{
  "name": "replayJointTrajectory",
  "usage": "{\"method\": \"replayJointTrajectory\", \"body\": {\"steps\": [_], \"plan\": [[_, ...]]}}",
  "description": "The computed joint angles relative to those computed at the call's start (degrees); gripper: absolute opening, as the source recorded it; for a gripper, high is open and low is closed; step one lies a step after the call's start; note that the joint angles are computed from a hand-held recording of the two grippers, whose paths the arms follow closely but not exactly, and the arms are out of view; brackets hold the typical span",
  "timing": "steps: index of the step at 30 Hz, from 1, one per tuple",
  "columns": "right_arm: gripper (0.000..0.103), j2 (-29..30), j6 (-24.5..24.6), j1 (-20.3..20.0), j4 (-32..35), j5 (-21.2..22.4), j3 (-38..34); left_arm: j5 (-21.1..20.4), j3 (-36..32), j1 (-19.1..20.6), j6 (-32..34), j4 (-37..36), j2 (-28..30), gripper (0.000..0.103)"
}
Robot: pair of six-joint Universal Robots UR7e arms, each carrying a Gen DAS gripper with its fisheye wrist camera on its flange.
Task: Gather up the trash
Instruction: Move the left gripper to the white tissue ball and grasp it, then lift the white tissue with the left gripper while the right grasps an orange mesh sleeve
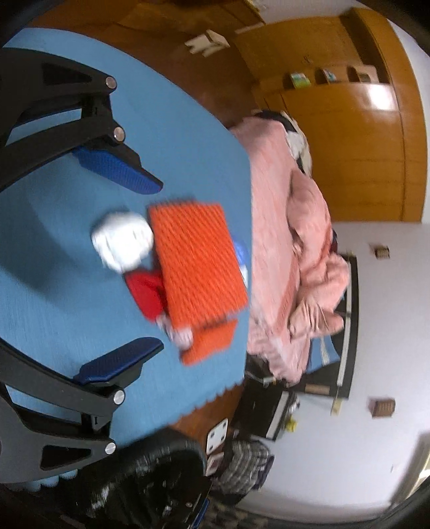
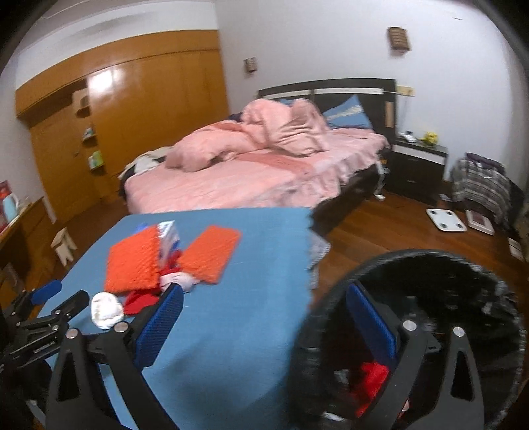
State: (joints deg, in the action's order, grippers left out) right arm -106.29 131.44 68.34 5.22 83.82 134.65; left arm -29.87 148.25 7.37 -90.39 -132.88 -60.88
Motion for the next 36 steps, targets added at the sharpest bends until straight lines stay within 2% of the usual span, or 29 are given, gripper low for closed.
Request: {"method": "replayJointTrajectory", "body": {"steps": [3, 12, 21, 23, 25, 28, 31, 36], "plan": [[0.097, 4.4, 0.0, 2.9, -4.1, 2.6, 0.8, -0.7, 1.6, 1.1, -1.6, 0.3, -1.1, 0.086], [0.097, 13.3, -0.4, 6.9, -11.1, 8.0, 1.0, -0.8, 3.7, 5.0, 2.6, -11.2, 2.9, 0.083], [0.097, 15.7, -1.2, 6.5, -12.5, 9.6, 1.0, -3.0, 2.8, 10.3, 10.1, -19.4, 5.5, 0.064], [0.097, 16.0, -1.2, 6.5, -12.6, 9.9, 1.0, -3.9, 2.5, 11.6, 12.8, -21.8, 6.2, 0.050], [0.097, 16.2, -1.3, 6.5, -12.7, 10.0, 1.1, -4.7, 2.6, 12.2, 15.2, -24.7, 7.1, 0.043], [0.097, 16.5, -1.1, 6.7, -12.6, 10.3, 1.0, -4.1, 3.0, 11.5, 14.3, -24.8, 7.3, 0.035], [0.097, 16.4, -0.9, 6.9, -12.1, 10.4, 0.8, -3.4, 4.0, 10.0, 11.8, -25.0, 6.9, 0.033], [0.097, 16.1, -0.3, 7.8, -11.5, 9.9, 0.2, -2.2, 5.0, 5.8, 4.1, -16.0, 2.5, 0.033]]}}
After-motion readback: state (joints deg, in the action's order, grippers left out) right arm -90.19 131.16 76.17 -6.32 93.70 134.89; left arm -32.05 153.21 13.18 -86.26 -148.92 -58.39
